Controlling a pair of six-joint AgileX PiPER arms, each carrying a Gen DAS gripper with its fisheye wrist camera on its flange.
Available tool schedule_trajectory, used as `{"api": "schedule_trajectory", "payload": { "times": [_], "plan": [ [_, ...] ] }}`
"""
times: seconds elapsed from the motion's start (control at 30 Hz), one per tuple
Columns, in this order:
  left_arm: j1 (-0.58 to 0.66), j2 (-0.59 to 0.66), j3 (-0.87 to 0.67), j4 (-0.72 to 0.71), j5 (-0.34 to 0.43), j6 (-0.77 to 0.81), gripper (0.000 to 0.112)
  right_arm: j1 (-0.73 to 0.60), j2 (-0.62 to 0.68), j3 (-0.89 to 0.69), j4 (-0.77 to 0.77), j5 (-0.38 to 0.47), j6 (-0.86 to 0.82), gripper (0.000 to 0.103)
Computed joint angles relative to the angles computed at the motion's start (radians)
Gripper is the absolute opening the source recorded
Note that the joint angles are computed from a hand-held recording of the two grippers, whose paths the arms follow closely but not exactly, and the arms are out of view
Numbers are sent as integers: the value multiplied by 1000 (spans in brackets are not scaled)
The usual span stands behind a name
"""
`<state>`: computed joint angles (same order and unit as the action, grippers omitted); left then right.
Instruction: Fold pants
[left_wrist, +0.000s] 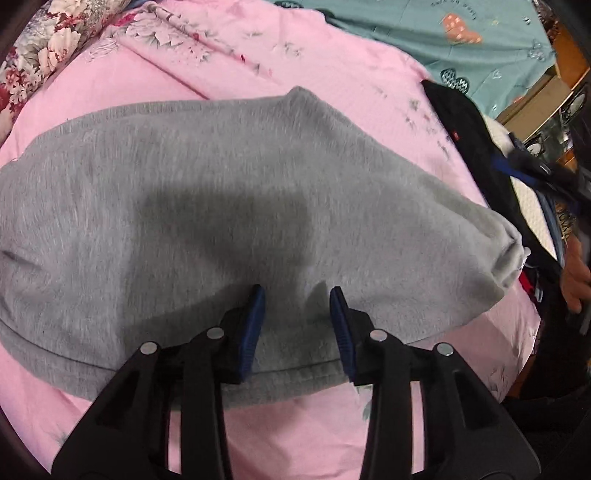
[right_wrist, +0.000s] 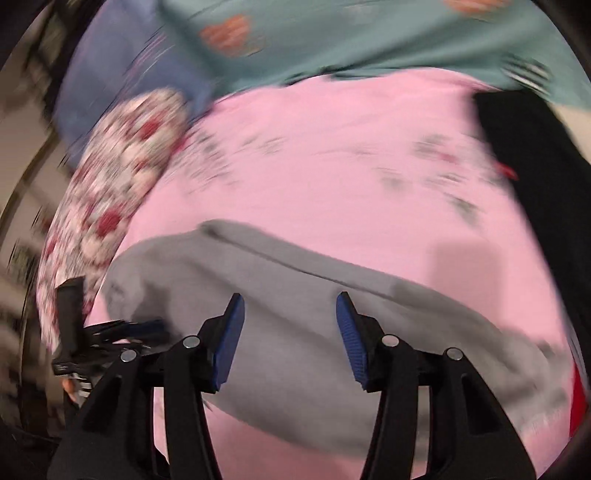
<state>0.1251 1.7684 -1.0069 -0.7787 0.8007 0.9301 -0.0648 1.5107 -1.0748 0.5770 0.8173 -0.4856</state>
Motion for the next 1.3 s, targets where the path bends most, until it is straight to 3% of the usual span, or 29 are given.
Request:
{"api": "schedule_trajectory", "payload": {
  "times": [0.1, 0.17, 0.23, 0.33, 0.4, 0.47, 0.5, 0.53, 0.7, 0.8, 0.9, 1.0, 1.1, 1.2, 1.23, 1.3],
  "plan": [
    [34, -4, 12, -36, 31, 49, 37, 191, 182, -169, -67, -17, 22, 52],
    [52, 8, 7, -56, 52, 67, 37, 307, 311, -300, -201, -49, 110, 52],
    [63, 12, 0, -56, 70, 78, 37, 355, 405, -403, -286, -41, 177, 52],
    [71, 12, -7, -45, 83, 89, 37, 364, 498, -495, -271, -9, 150, 52],
    [78, 5, -15, -22, 91, 70, 37, 377, 510, -498, -271, -32, 149, 51],
    [94, -19, -19, 11, 77, 36, 37, 383, 529, -504, -254, -42, 125, 28],
    [122, -28, -27, 9, 88, 38, 37, 384, 559, -542, -250, -5, 126, 11],
    [149, -37, -30, 8, 89, 38, 38, 376, 589, -570, -241, 32, 127, 5],
    [234, -8, -105, 136, 15, -138, 38, 374, 596, -641, -276, 20, 182, 3],
    [270, 55, -154, 109, 43, -143, 37, 367, 682, -820, -302, 107, 211, 3],
    [216, 43, -123, 148, -62, -172, 38, 381, 818, -977, -361, 175, 242, 3],
    [153, 18, -98, 256, -149, -251, 39, 349, 831, -942, -272, 127, 177, 5],
    [134, 26, -176, 345, -73, -347, 39, 322, 819, -985, -295, 213, 280, 43],
    [130, -24, -192, 289, -33, -311, 41, 302, 666, -844, -307, 173, 303, 45],
    [117, -36, -203, 267, -19, -300, 50, 295, 580, -755, -317, 138, 293, 54],
    [55, -43, -242, 246, 19, -314, 65, 285, 433, -593, -351, 80, 291, 63]
  ]
}}
